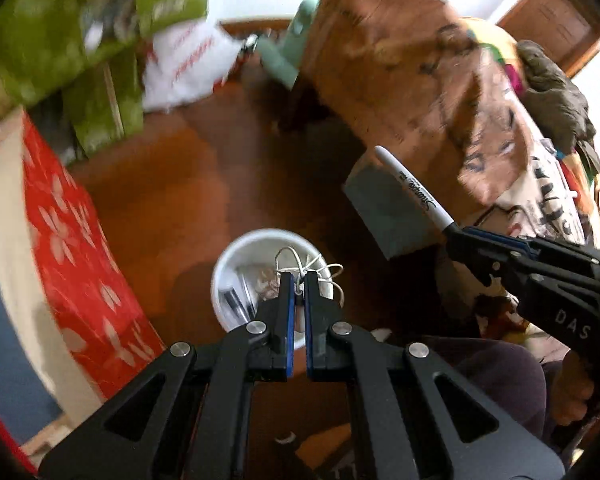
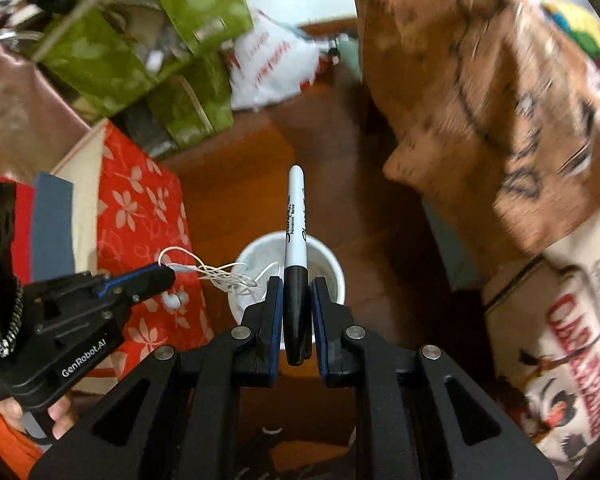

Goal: Collect trash
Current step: 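Carry the marker in the right tool while the left tool carries the earphones to the cup, then open the left tool over the cup while the right tool drops the marker in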

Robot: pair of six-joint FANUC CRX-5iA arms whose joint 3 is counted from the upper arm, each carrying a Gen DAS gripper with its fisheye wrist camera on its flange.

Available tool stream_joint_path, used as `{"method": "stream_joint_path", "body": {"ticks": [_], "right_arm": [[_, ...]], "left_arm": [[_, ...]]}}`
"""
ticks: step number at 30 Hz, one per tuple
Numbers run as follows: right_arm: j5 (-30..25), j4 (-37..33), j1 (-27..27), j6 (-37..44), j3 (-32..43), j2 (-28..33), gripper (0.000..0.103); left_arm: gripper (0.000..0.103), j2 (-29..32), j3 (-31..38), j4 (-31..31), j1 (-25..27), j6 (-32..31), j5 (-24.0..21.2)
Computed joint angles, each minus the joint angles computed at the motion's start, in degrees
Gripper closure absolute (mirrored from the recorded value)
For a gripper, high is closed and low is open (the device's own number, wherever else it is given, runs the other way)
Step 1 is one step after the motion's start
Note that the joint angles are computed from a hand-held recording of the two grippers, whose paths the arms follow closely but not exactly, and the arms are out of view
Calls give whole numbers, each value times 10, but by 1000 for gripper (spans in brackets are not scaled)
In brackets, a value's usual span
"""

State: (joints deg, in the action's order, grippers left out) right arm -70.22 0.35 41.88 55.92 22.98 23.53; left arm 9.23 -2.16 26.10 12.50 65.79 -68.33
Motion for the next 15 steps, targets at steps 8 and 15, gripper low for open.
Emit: {"method": "stream_joint_path", "body": {"ticks": [8, 15], "right_arm": [[-62, -79, -28, 12, 65, 74, 90], [-132, -115, -36, 20, 113, 136, 90]], "left_arm": [[101, 57, -3, -42, -6, 33, 0], [101, 108, 8, -74, -17, 63, -8]]}}
